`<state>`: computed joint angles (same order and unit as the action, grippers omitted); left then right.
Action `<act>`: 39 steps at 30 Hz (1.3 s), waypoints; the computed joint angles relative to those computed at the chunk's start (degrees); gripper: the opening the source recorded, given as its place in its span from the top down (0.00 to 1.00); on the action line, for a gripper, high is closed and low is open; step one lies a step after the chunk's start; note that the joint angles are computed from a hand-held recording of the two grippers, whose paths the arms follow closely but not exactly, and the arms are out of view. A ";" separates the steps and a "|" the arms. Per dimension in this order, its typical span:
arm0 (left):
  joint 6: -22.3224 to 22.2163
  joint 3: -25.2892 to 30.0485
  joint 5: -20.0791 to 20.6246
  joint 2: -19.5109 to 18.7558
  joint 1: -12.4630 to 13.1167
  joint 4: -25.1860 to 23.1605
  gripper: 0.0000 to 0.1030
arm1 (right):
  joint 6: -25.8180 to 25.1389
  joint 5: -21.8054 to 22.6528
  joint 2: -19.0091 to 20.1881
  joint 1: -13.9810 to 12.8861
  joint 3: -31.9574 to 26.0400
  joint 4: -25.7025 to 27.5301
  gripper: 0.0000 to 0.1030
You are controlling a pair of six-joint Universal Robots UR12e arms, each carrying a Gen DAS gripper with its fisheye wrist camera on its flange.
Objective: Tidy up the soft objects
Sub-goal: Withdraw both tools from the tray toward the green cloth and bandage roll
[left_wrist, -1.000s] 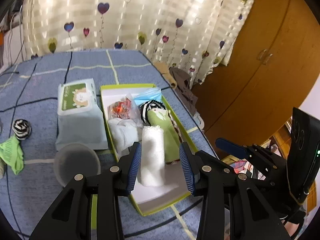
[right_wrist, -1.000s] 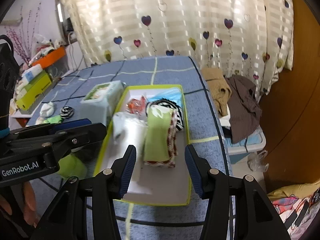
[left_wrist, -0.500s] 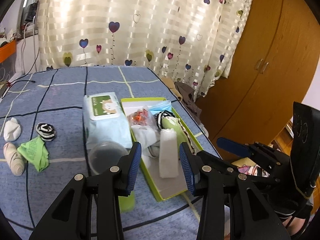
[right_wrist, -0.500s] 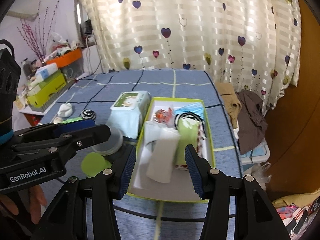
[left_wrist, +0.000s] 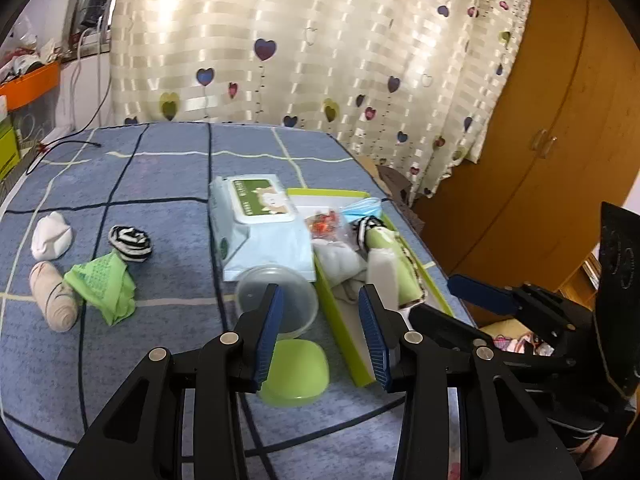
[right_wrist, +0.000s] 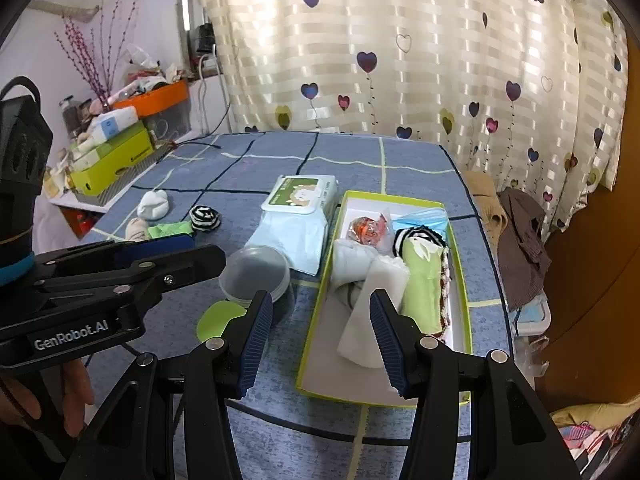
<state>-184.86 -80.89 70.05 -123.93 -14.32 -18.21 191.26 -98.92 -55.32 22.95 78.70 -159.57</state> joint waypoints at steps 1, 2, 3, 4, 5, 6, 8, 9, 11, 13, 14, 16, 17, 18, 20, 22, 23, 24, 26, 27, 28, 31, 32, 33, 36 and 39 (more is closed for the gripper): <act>-0.06 -0.14 0.35 0.06 0.06 0.03 0.60 | -0.10 0.06 0.09 0.06 -0.14 0.12 0.51; -0.01 -0.24 0.56 0.11 0.08 0.03 0.60 | -0.20 0.13 0.13 0.08 -0.23 0.21 0.51; 0.02 -0.37 0.74 0.17 0.12 0.04 0.60 | -0.32 0.20 0.22 0.15 -0.38 0.37 0.51; 0.00 -0.44 0.99 0.21 0.13 0.00 0.60 | -0.40 0.21 0.28 0.21 -0.47 0.45 0.51; 0.02 -0.53 1.38 0.26 0.14 -0.10 0.60 | -0.47 0.27 0.34 0.23 -0.56 0.54 0.51; 0.07 -0.58 1.84 0.29 0.13 -0.22 0.60 | -0.53 0.34 0.40 0.26 -0.66 0.67 0.51; 0.12 -0.79 2.46 0.39 0.14 -0.39 0.60 | -0.70 0.46 0.50 0.34 -0.84 0.84 0.51; 0.16 -0.88 2.56 0.43 0.19 -0.58 0.60 | -0.80 0.53 0.53 0.39 -0.90 0.90 0.51; 0.12 -1.15 3.18 0.54 0.25 -0.72 0.60 | -0.99 0.72 0.63 0.47 -1.05 0.87 0.51; 0.17 -1.31 3.35 0.60 0.35 -0.80 0.60 | -1.11 1.02 0.75 0.55 -1.18 0.77 0.51; 0.09 -1.49 3.53 0.69 0.41 -0.76 0.60 | -1.17 1.20 0.81 0.56 -1.27 0.86 0.51; 0.02 -1.88 4.05 0.89 0.52 -0.53 0.60 | -1.39 1.48 1.00 0.66 -1.58 1.18 0.51; -0.05 -2.03 4.12 0.97 0.60 -0.45 0.60 | -1.51 1.57 1.06 0.72 -1.70 1.24 0.51; -0.16 -2.16 4.13 1.03 0.70 -0.40 0.60 | -1.60 1.66 1.14 0.77 -1.83 1.27 0.51; -0.33 -2.45 4.18 1.18 0.91 -0.21 0.60 | -1.79 1.73 1.34 0.89 -2.18 1.37 0.51; -0.49 -2.77 4.50 1.32 1.10 -0.05 0.60 | -2.02 1.93 1.58 0.98 -2.60 1.49 0.51; -0.57 -2.81 4.46 1.34 1.23 -0.08 0.60 | -2.20 2.02 1.74 1.07 -2.88 1.62 0.51; -0.77 -2.93 4.51 1.41 1.35 -0.06 0.60 | -2.36 2.09 1.86 1.14 -3.08 1.74 0.51; -1.32 -3.26 4.70 1.52 1.73 0.20 0.60 | -2.77 2.46 2.24 1.33 -3.75 2.04 0.51; -1.59 -3.46 4.67 1.58 1.92 0.36 0.60 | -2.94 2.64 2.44 1.41 -4.11 2.22 0.51; -2.08 -3.71 4.65 1.67 2.23 0.52 0.60 | -3.12 2.69 2.57 1.51 -4.34 2.33 0.51; -3.09 -4.32 4.90 1.86 2.91 0.68 0.60 | -3.70 3.15 3.12 1.75 -5.31 2.78 0.51; -3.70 -4.55 5.17 1.90 3.23 0.60 0.60 | -3.91 3.30 3.33 1.86 -5.68 3.00 0.51; -4.27 -4.72 5.30 1.90 3.49 0.54 0.60 | -4.04 3.39 3.50 1.94 -5.97 3.18 0.51; -5.84 -5.35 6.17 2.05 4.31 0.61 0.60 | -4.62 4.02 4.25 2.21 -7.17 3.96 0.51; -7.13 -6.11 6.54 2.27 5.14 1.42 0.60 | -5.45 4.83 5.15 2.50 -8.62 4.72 0.51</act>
<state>-192.00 -87.00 76.59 -121.66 -9.18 -16.79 185.81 -94.09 -50.18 25.45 70.08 -154.85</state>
